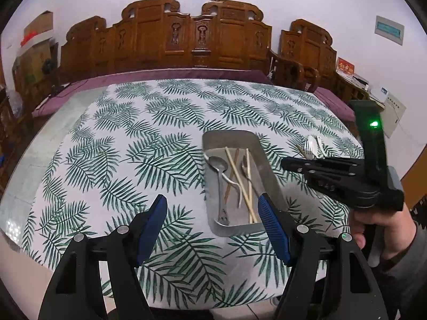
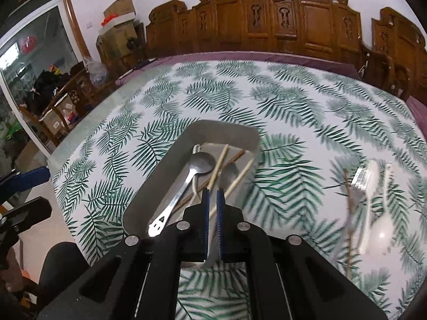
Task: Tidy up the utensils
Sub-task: 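Carry the wooden chopstick into the tray and open the right tool, then grasp a metal fork from the pile with the left tool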
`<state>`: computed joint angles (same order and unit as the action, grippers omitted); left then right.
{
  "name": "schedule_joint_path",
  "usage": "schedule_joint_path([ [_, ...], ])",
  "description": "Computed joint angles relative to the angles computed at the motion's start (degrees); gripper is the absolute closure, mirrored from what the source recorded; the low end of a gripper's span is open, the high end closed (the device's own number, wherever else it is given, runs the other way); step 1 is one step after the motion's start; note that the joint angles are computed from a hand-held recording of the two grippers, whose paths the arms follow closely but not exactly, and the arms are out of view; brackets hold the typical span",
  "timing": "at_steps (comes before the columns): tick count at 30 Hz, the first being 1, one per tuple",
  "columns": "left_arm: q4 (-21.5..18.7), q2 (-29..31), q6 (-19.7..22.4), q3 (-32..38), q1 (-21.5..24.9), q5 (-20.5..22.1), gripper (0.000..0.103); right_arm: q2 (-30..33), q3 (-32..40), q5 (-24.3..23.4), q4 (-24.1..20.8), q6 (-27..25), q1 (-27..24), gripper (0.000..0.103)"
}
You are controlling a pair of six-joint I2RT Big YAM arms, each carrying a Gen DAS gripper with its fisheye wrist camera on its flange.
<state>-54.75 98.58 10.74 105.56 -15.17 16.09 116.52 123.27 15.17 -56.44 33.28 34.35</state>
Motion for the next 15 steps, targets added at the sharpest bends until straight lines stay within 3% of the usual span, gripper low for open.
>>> schedule_joint_path([
  [6, 0.27, -1.87, 0.02, -1.20, -1.19, 0.11, 0.036, -7.30, -8.83, 3.37, 2.13, -0.35, 0.27, 0.096],
  [9, 0.35, -2.14, 0.33, -1.26, -1.88, 0.21, 0.036, -10.37, -12.89, 4.64, 3.17, -0.34, 0.02, 0.088],
  [15, 0.63, -1.27, 0.49, -0.39, -3.36, 0.83, 0.035, -15.88, -21.47, 7.10, 5.23, -0.02, -1.93, 0.087],
])
